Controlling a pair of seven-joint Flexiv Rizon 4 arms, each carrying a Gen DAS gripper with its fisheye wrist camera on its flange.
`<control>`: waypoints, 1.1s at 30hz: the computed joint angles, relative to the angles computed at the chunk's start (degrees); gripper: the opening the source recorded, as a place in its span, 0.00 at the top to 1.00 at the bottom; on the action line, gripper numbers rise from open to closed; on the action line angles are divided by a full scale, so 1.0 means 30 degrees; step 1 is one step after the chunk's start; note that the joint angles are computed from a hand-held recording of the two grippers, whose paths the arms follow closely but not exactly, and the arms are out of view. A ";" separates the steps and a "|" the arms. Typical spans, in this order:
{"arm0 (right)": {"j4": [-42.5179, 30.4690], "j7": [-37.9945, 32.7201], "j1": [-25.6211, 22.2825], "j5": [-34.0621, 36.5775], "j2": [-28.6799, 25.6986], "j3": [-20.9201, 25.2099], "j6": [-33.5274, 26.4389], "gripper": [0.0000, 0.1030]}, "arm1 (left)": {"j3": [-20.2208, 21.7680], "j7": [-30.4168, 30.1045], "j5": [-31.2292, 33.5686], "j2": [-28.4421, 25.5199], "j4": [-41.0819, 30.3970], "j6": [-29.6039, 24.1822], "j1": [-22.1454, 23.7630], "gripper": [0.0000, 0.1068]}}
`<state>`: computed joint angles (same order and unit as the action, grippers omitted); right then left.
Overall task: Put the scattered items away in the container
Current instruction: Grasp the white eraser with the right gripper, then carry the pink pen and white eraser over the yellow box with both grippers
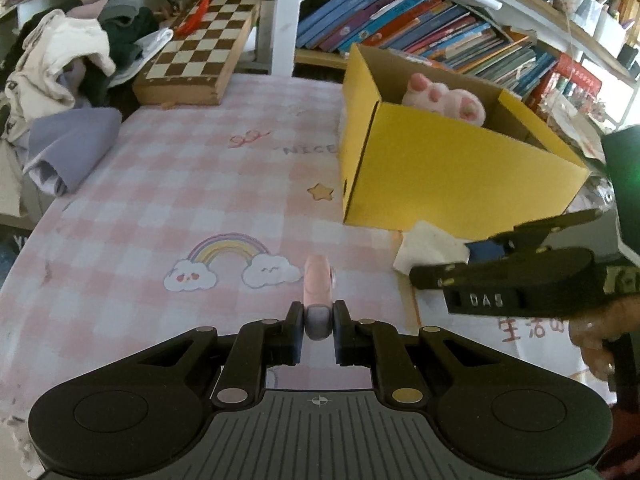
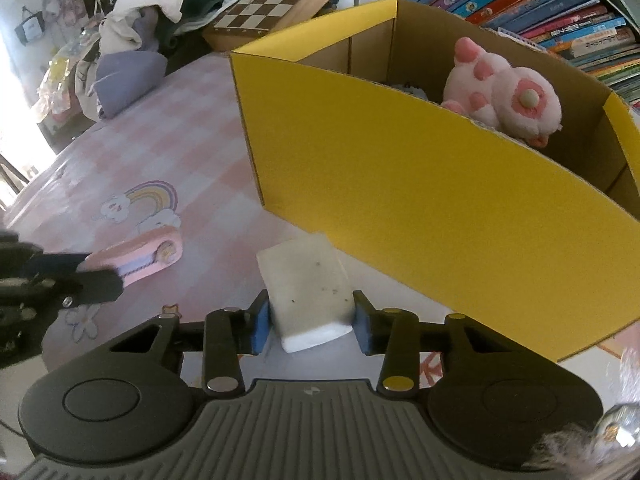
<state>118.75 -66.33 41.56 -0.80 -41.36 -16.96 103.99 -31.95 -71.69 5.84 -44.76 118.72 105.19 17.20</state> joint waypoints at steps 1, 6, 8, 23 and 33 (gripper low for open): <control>0.0193 -0.0007 0.0277 0.0122 0.0083 -0.0235 0.0123 0.63 | -0.0244 0.0066 0.0116 -0.0050 -0.0001 -0.0006 0.0194 0.87; 0.1188 -0.0119 0.1838 0.1122 0.0471 -0.1481 0.0641 0.64 | -0.1280 0.0612 0.0631 -0.0313 0.0037 -0.0230 0.0943 0.87; 0.1434 -0.0091 0.2421 0.1580 0.0538 -0.1918 0.0674 0.64 | -0.1650 0.0939 0.0758 -0.0425 0.0074 -0.0397 0.1195 0.87; 0.3507 0.0776 0.6895 0.4565 0.0845 -0.5624 0.1162 0.64 | -0.4675 0.3460 0.1491 -0.1438 0.0269 -0.0798 0.3096 0.87; 0.4451 0.1621 0.9473 0.5938 0.1247 -0.8503 0.1460 0.64 | -0.7364 0.4679 0.2354 -0.2637 0.0109 -0.0422 0.4693 0.87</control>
